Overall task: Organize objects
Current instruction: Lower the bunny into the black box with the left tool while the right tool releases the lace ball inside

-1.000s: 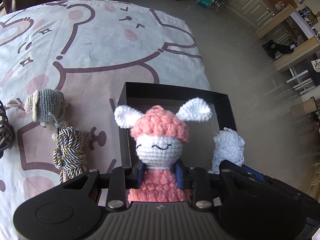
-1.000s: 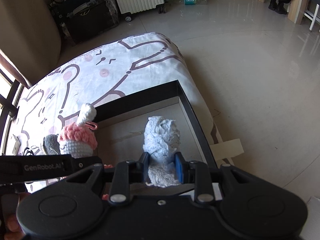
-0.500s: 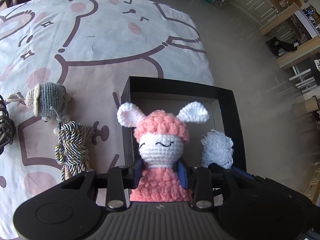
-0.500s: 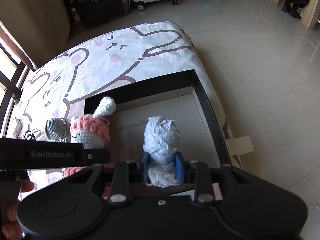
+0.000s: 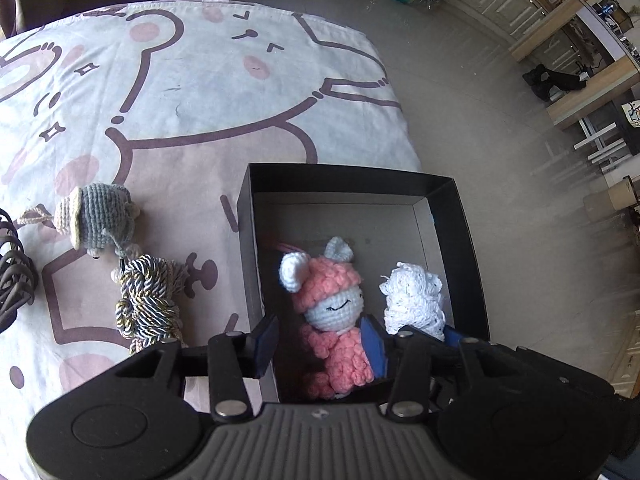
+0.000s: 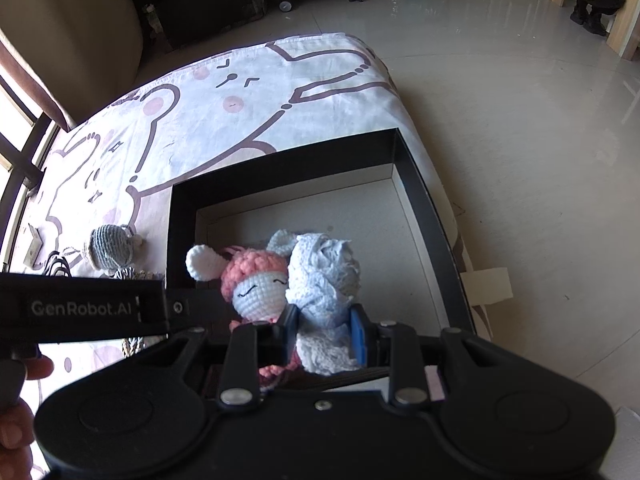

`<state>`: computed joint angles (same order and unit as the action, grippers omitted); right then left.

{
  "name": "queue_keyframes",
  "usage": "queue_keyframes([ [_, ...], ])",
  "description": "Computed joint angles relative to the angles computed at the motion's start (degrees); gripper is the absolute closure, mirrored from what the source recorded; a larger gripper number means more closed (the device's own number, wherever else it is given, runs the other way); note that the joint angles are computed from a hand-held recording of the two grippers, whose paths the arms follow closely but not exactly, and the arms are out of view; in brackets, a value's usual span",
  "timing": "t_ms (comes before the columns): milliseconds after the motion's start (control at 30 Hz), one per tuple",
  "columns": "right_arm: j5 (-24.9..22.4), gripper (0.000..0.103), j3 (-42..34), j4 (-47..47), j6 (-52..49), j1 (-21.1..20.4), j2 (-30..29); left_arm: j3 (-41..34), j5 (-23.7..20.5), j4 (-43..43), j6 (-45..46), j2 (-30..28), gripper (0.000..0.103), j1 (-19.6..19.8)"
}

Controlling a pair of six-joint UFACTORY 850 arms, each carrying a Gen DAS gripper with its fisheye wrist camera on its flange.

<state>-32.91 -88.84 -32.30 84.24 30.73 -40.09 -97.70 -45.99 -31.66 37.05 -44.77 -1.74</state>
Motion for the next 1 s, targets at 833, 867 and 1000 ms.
queue_keyframes([
  [833,-3.6,0.066,0.1,-2.7,5.0,0.8,0.5,-0.3,-0.6,0.5,1.8,0.5,0.05,0.5],
  [867,-3.7,0.066,0.1,-2.8,5.3,0.8,0.6,-0.3,-0.6,0.7,1.8,0.5,0.05,0.5],
  [1000,-4.8,0.065,0.3,-2.9,6.3,1.1,1.1,0.4,-0.2,1.9,2.3,1.2,0.045,0.4],
])
